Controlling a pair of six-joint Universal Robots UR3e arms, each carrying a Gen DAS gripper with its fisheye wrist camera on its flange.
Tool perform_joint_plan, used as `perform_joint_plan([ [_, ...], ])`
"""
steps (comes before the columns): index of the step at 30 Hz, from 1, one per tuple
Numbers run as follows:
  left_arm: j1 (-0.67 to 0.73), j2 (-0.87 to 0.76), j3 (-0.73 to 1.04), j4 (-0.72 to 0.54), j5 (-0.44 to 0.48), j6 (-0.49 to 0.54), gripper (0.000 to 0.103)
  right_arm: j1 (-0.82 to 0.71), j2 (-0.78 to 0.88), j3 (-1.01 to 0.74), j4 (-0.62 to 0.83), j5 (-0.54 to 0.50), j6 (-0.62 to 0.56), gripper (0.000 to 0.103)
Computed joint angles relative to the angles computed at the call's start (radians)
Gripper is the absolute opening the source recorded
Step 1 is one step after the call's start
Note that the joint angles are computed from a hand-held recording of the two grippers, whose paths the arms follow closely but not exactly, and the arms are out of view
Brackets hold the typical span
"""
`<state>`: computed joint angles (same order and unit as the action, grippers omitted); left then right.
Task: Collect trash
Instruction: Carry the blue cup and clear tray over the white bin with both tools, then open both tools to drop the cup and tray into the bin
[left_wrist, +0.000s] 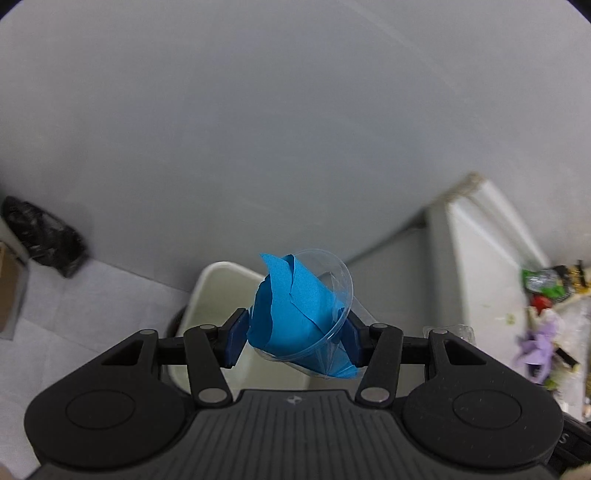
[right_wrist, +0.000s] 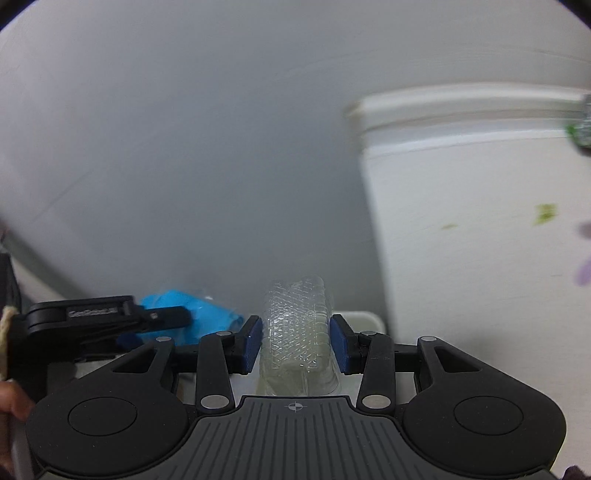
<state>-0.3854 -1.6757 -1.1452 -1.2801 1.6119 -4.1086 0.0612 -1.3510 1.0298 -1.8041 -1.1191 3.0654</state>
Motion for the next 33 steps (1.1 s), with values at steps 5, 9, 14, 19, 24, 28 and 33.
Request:
perform_joint_plan([
  [5,0.022,0.006,-0.164,0.096,0.004,0.035,0.049,0.109,0.112,-0.002,-0.052,-0.055,0.032,0.039],
  [9,0.032,-0.048,-0.266,0.204,-0.031,0.105,0.049,0.179,0.218,-0.002,-0.096,-0.136,0.054,0.039],
  [14,0.013,-0.196,-0.247,0.237,-0.057,0.196,0.049,0.232,0.35,-0.02,-0.123,-0.251,0.055,0.039],
  [19,0.002,-0.295,-0.185,0.212,-0.067,0.287,0.049,0.258,0.448,-0.07,-0.097,-0.321,0.021,0.04],
  [24,0.011,-0.337,-0.164,0.189,-0.072,0.35,0.05,0.265,0.49,-0.098,-0.078,-0.337,-0.006,0.04],
  [28,0.012,-0.358,-0.147,0.161,-0.064,0.383,0.05,0.255,0.512,-0.12,-0.057,-0.343,0.002,0.042],
  [33,0.005,-0.343,-0.148,0.133,-0.056,0.41,0.055,0.247,0.541,-0.169,-0.027,-0.352,0.018,0.046],
])
